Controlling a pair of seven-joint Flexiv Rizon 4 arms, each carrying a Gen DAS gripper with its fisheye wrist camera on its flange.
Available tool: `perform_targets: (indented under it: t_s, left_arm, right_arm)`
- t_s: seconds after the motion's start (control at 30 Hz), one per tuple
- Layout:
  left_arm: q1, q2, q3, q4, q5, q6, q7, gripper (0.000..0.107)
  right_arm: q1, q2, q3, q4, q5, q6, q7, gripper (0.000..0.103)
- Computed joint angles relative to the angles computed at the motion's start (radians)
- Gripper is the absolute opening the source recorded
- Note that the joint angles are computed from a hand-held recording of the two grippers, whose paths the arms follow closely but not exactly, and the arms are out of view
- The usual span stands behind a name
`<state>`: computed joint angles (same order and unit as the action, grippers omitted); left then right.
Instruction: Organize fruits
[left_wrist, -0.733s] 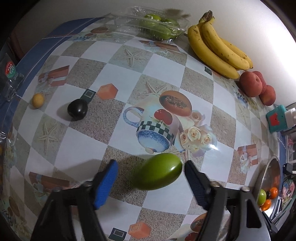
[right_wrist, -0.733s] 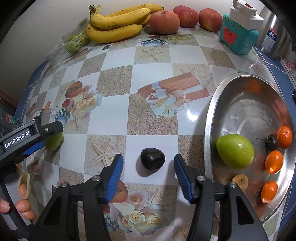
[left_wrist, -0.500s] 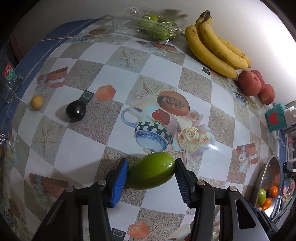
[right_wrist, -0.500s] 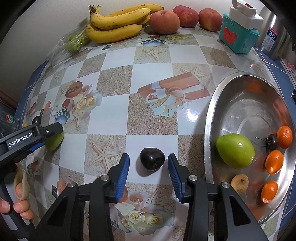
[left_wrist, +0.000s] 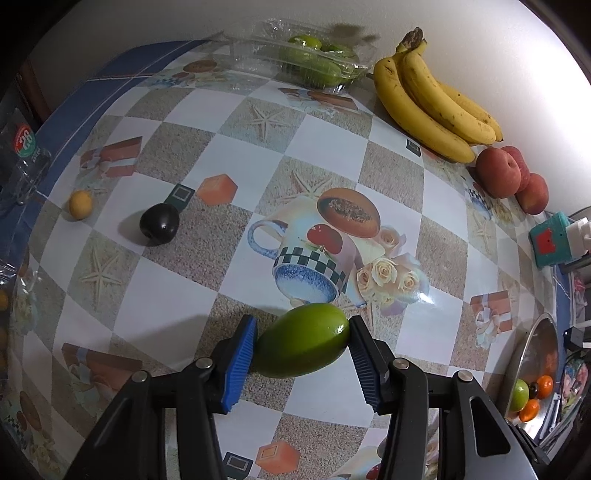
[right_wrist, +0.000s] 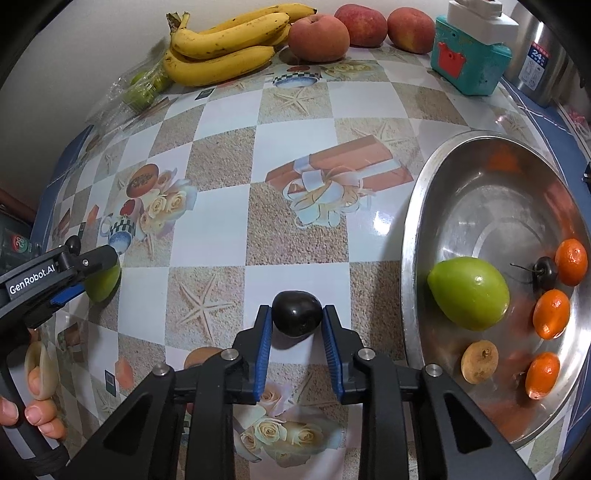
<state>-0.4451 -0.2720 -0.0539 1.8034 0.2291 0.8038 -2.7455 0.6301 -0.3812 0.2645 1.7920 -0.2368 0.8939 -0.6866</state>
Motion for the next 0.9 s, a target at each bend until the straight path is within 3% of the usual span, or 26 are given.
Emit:
perform_targets:
  t_s: [0.9]
  left_arm:
    - [-0.028, 0.021, -0.021, -0.079, 0.087, -0.036, -0.014, 0.053]
  right_arm:
    - [-0.023, 0.082, 0.0, 0.041, -0.006, 0.083, 0.025, 0.028]
